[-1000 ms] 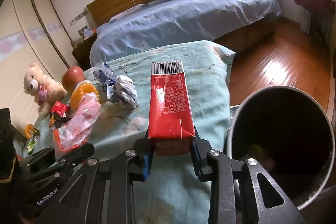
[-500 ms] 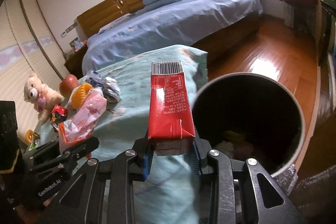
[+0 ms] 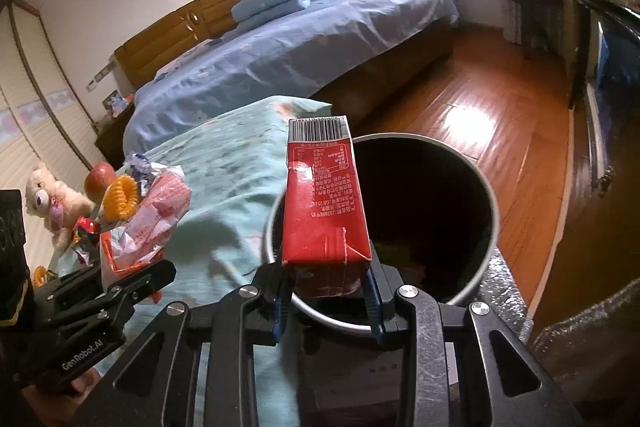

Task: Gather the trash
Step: 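Carry the red box and orange-white bag over the bin with both tools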

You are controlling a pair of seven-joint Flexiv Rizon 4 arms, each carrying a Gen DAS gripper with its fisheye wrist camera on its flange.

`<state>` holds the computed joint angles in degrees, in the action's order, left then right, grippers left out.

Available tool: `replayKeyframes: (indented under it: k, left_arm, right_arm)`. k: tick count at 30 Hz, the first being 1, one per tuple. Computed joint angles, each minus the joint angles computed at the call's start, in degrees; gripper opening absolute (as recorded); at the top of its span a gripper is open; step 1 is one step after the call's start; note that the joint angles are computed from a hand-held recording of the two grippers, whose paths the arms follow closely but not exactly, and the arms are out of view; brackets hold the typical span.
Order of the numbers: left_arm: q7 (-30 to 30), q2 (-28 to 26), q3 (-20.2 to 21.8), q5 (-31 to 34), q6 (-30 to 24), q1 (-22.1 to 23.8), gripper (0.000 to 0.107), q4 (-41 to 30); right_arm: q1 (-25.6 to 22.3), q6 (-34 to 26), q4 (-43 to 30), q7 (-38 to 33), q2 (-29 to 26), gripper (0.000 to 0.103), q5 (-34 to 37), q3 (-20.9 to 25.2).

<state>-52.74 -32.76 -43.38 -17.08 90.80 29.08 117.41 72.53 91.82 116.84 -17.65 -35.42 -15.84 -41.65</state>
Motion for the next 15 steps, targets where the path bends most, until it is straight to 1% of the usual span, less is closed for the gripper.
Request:
replayKeyframes:
  k: [7, 15]
  left_arm:
    - [0.8, -0.9, 3.5, -1.6, -2.4, -4.7, 0.028, -3.2]
    - [3.0, -1.6, 7.6, -4.6, -3.7, -10.3, 0.028, -6.2]
  right_arm:
    - [-0.9, -0.9, 0.9, 0.6, 0.5, 0.031, -0.3, 0.2]
    - [-4.5, -2.1, 0.8, 2.0, 1.1, 0.031, -2.5, 3.0]
